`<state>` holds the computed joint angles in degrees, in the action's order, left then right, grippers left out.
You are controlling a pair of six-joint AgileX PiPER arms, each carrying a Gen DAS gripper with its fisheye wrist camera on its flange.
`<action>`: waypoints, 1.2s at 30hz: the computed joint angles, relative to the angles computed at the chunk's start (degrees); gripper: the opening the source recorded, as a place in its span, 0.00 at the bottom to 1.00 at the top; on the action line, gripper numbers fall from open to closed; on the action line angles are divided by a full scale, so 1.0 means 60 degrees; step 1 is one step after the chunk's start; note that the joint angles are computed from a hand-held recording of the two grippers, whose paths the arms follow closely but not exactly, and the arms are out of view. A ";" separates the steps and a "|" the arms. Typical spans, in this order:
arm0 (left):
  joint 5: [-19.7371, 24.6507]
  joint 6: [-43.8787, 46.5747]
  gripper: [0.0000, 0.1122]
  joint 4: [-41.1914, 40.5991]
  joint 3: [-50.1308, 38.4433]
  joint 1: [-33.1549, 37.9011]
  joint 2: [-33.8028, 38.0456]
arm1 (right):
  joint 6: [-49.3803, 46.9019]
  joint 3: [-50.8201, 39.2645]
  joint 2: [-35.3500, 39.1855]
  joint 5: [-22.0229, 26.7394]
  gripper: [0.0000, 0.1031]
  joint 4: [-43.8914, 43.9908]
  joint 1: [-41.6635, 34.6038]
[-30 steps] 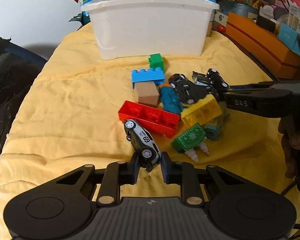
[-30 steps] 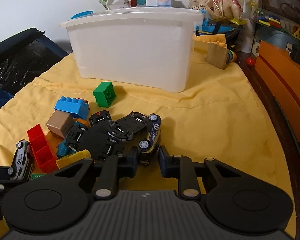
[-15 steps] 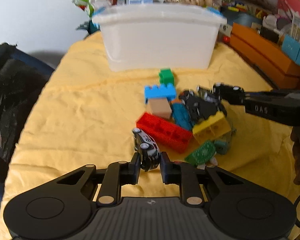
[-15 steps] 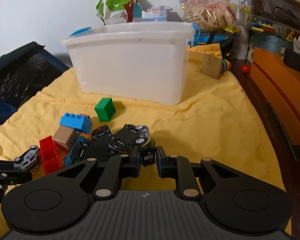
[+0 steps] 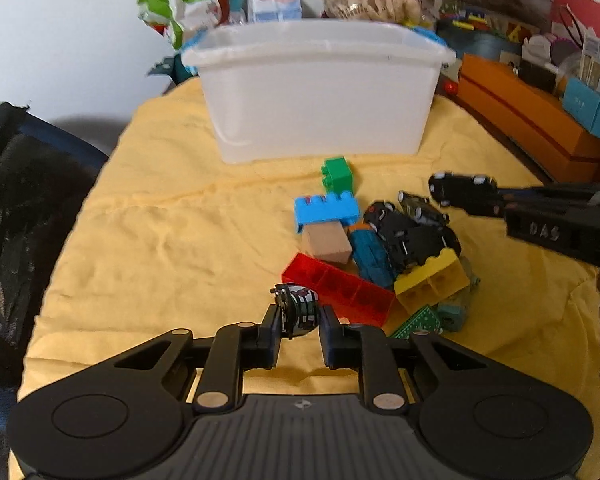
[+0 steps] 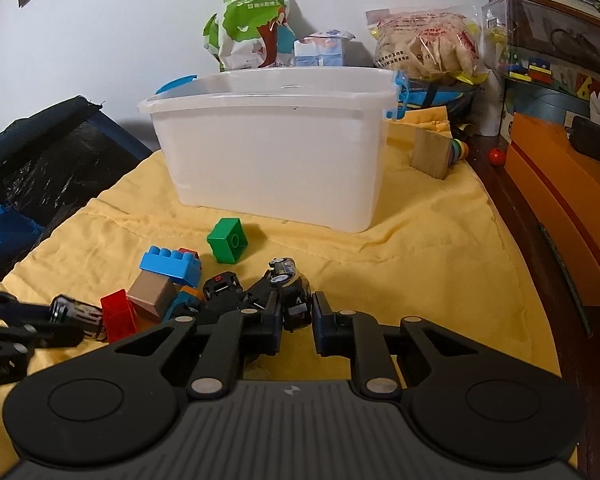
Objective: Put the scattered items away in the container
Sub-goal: 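Carry both cars over the white bin and open both tools to drop them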
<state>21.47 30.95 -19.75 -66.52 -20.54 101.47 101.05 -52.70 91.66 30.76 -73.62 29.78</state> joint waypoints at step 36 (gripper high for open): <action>0.3809 -0.1853 0.20 0.1016 -0.9697 0.0163 0.3456 | -0.4257 -0.4305 0.0812 0.0392 0.17 0.2520 -0.1541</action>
